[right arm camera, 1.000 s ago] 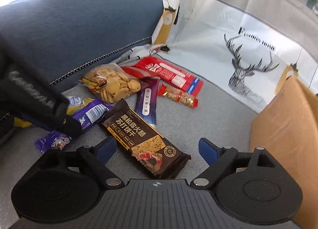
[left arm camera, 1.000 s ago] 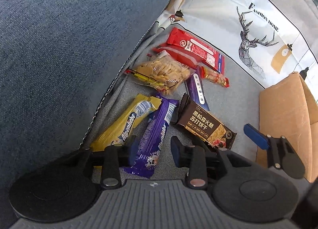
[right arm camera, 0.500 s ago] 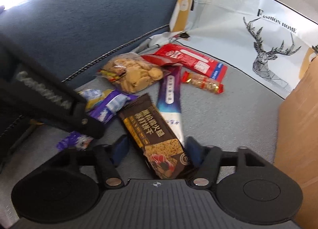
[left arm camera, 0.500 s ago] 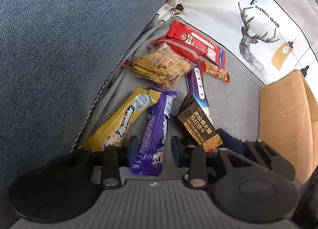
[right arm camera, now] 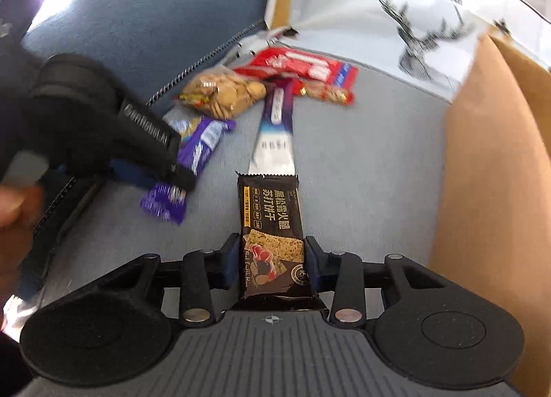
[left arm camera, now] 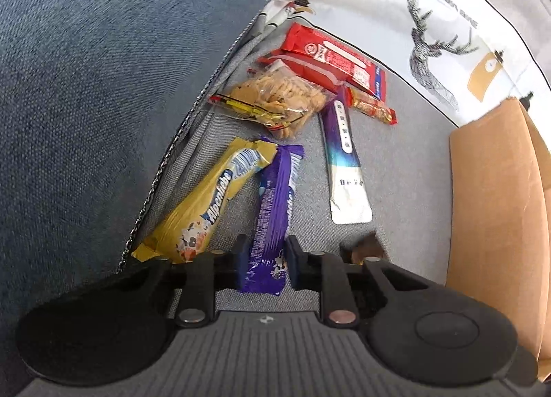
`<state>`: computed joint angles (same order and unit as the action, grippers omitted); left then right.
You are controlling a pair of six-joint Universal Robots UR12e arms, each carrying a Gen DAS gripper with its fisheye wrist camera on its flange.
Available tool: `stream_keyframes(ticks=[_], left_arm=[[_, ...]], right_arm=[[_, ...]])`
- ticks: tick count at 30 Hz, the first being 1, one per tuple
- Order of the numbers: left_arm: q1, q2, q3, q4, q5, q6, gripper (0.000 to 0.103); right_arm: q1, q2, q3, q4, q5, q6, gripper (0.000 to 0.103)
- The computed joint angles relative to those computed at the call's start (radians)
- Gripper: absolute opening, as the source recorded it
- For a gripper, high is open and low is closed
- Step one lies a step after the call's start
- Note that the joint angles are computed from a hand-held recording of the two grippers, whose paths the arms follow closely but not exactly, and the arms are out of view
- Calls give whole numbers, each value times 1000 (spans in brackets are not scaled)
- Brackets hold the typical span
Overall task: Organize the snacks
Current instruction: 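Grasp the dark brown cracker pack with right tool while left tool grasps the purple chocolate bar, then lift both held snacks and carry them toward the cardboard box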
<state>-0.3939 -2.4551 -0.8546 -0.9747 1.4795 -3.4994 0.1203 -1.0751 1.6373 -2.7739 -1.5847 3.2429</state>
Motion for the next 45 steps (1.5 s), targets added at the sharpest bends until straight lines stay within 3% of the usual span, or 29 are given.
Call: stream_keyframes(ticks=[3, 8, 14, 18, 26, 28, 29, 31, 38, 45], left_arm=[[4, 15, -24, 5, -26, 10, 19], [3, 39, -51, -40, -48, 69, 19], [-5, 41, -66, 25, -12, 59, 33], [-18, 18, -27, 4, 22, 90, 39], [-39, -22, 35, -39, 102, 165, 40], [-43, -25, 38, -37, 113, 183, 31], [-44, -27, 40, -36, 118, 192, 25], [-46, -27, 40, -30, 115, 207, 19], [-39, -12, 17, -18, 29, 243, 18], [-41, -19, 29, -47, 24, 254, 19]], right_arm=[[4, -29, 33, 15, 12, 8, 41], [21, -58, 72, 31, -6, -58, 41], [18, -61, 84, 34, 7, -93, 49], [11, -55, 80, 31, 33, -82, 51], [11, -41, 66, 40, 27, -71, 51], [11, -41, 66, 38, 26, -78, 48], [11, -41, 67, 35, 25, -79, 41], [11, -43, 68, 33, 21, -72, 41], [12, -49, 71, 30, -26, -17, 41], [4, -48, 67, 62, -21, 8, 42]])
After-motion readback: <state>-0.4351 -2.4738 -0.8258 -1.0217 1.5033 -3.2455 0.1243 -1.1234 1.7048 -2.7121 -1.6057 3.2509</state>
